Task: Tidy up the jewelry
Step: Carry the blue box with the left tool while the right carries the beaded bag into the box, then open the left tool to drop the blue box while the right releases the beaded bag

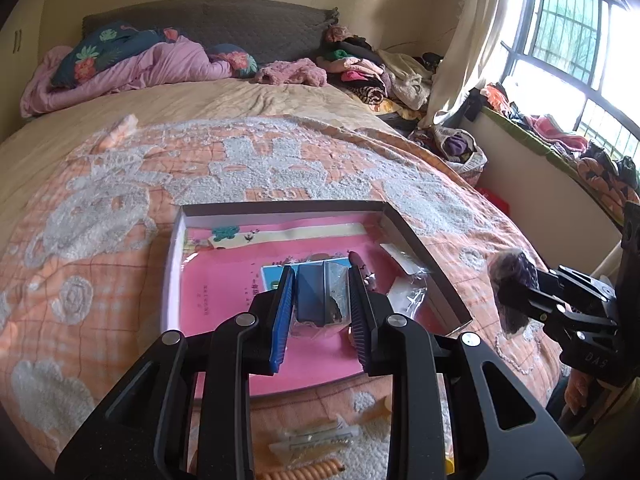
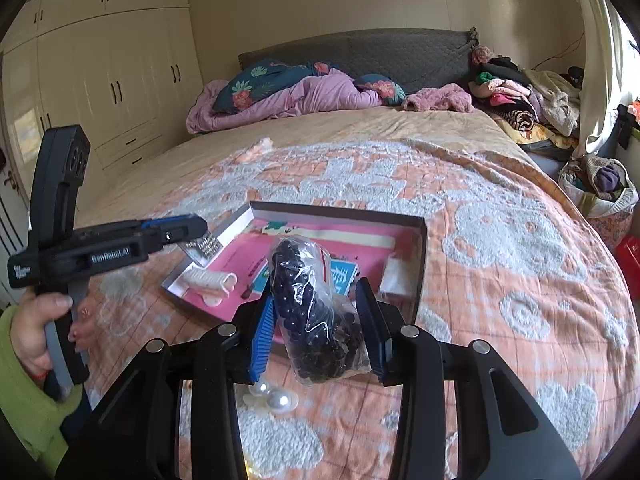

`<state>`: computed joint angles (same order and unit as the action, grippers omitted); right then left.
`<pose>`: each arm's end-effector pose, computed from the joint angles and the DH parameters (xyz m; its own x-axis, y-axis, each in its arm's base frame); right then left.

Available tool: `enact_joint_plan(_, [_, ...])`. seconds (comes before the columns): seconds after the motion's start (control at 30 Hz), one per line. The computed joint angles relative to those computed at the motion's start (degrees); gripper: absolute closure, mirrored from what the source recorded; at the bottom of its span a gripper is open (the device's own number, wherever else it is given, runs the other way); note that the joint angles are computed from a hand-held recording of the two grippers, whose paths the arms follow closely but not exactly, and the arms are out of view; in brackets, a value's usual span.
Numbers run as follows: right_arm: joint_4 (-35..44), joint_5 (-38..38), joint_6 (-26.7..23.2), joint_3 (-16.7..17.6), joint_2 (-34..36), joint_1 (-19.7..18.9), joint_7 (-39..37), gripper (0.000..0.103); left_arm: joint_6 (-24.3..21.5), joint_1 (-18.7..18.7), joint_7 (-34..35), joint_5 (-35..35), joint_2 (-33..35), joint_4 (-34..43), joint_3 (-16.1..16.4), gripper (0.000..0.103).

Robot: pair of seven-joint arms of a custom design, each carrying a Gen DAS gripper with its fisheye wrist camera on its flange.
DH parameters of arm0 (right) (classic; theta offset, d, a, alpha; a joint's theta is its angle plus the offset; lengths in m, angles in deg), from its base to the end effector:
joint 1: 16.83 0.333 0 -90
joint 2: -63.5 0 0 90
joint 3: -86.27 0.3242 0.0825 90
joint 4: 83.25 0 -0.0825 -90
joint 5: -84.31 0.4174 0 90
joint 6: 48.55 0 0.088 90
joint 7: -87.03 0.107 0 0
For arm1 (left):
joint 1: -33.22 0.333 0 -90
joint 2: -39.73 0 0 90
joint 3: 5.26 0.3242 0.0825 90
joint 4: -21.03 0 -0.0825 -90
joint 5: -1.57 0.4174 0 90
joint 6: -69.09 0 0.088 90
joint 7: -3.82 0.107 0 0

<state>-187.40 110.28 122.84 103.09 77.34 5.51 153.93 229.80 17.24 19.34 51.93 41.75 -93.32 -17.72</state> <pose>0.5721 0.4026 0.5099 0.6397 -0.7550 -0.1438 -0.5147 -0.2818 -0.8098 0.5410 -0.3332 0.5129 -0.0172 -0.9795 0.2008 -0.6247 -0.1463 -0.7671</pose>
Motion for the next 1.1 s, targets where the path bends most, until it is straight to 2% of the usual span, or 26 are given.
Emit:
enact_joint_plan(0.43, [6.46,-7.97,-2.24,-3.90,5.73,2.15,9.41,0.066,0.21,-1.75,4.22,-3.71,4.71,2.81,1.44,0.084])
enact_joint_plan(0.67, [9.24,-13.84,-4.79,-6.20,9.24,3.34,16.01,0.066,0.53,-2.93,9.46,-8.53,7.71,3.79,2.31,0.084])
enact_joint_plan(1.1, [11.38,-18.16,-7.50,-6.78,12.63,3.17,21.76,0.063,-0.09,-4.67,11.93,-10.99,9.02,4.29,3.94,0.084])
